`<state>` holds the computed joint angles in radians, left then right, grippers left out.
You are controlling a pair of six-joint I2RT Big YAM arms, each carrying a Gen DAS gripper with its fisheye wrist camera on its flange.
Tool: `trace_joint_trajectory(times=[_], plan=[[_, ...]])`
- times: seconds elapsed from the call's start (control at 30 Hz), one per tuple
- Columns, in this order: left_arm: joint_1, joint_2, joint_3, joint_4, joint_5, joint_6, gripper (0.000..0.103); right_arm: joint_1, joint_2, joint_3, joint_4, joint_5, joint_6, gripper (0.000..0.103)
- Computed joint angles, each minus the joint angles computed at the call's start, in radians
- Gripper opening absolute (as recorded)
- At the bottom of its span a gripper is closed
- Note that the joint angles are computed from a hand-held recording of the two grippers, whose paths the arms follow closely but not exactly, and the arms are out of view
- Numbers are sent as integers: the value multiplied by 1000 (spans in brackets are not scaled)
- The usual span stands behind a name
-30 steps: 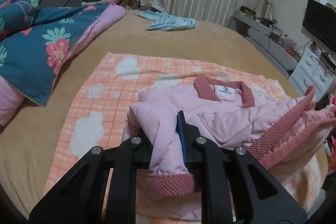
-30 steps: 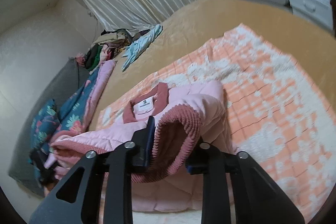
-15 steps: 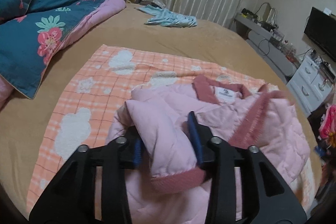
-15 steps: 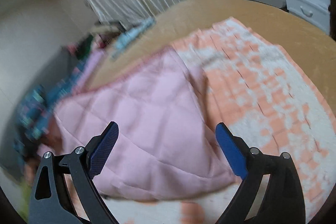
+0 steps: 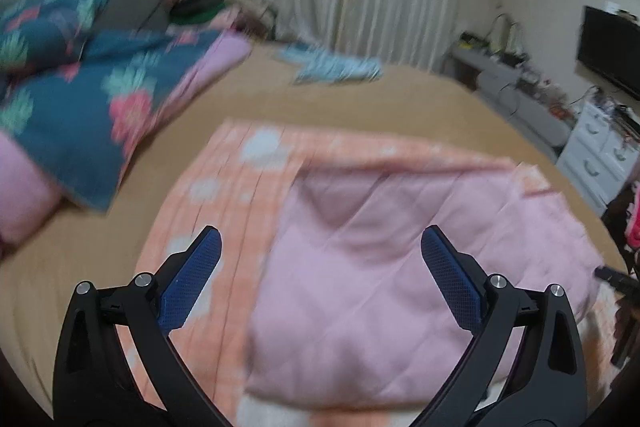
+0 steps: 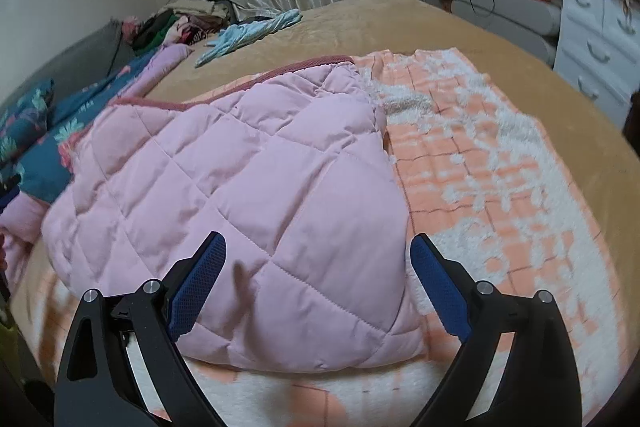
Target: Fold large clothes
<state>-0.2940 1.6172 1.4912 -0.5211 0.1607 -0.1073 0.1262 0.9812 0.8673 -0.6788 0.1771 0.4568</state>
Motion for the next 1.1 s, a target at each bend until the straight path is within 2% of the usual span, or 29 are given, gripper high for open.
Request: trace_joint_trajectory(times=[0.13, 0.3, 0.37, 0.4, 0.43, 0.5, 0.53, 0.6, 0.67, 0.8, 0.93, 1.1], plan=[[40, 36, -42, -37, 107, -35, 94, -6, 25, -2, 3, 18, -24, 93], [49, 87, -61, -35, 210, -61, 93, -17, 28, -30, 27, 10, -19, 93], [42, 104, -63, -35, 248, -73, 87, -11, 22, -43, 43, 17, -29, 92], [40, 102, -69, -34, 239, -66, 72, -2, 19, -53, 54, 26, -37, 88], [34, 100, -71, -29, 227, -57, 52, 2, 18, -57, 61, 21, -40, 81], [22, 87, -74, -11, 211, -39, 31, 23, 22, -59, 63, 54, -46, 52], [12, 74, -75, 0, 188, -22, 23, 35, 25, -53, 58, 73, -57, 45], [-6, 55, -71, 30, 143, -1, 19, 56, 25, -38, 52, 112, -59, 28], [-19, 46, -57, 56, 108, 7, 18, 65, 25, -14, 51, 147, -62, 22], [-32, 83, 31, 45, 67, -10, 18, 50, 50, 60, 60, 192, -57, 20], [-44, 164, 152, -17, 20, -29, 18, 22, 122, 124, 60, 206, -94, 20], [-60, 251, 253, -102, -22, -33, 18, -11, 220, 179, 17, 183, -80, 20]])
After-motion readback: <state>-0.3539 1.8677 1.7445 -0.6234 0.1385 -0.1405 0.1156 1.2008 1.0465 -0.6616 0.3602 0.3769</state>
